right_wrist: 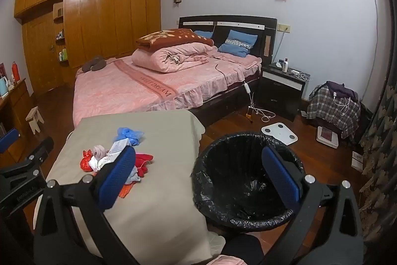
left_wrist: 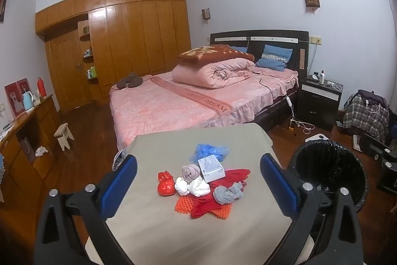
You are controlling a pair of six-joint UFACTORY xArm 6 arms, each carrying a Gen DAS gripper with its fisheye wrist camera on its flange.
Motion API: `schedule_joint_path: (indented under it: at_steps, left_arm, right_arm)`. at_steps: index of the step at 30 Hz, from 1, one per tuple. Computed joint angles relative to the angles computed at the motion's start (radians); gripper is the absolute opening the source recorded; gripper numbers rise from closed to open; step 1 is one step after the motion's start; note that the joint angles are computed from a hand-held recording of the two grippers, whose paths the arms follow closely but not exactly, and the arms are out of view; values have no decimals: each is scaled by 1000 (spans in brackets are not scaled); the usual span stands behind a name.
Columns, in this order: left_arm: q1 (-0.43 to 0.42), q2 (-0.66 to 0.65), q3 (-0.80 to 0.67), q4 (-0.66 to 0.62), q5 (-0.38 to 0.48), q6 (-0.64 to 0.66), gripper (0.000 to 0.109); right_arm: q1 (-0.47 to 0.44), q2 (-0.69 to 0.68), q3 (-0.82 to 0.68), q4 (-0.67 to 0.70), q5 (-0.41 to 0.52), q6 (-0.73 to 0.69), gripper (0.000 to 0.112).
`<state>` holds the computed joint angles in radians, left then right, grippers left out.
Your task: Collect trash
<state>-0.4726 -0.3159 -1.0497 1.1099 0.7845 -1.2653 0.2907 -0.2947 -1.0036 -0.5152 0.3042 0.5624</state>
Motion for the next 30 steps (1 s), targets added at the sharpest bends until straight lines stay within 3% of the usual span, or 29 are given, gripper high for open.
schedule_joint_path:
  at_steps: [30]
  left_arm:
    - [2,-3,4,3,-7,-9,97]
  right_arm:
    - [-4,3,-5,10,-1,-16,98]
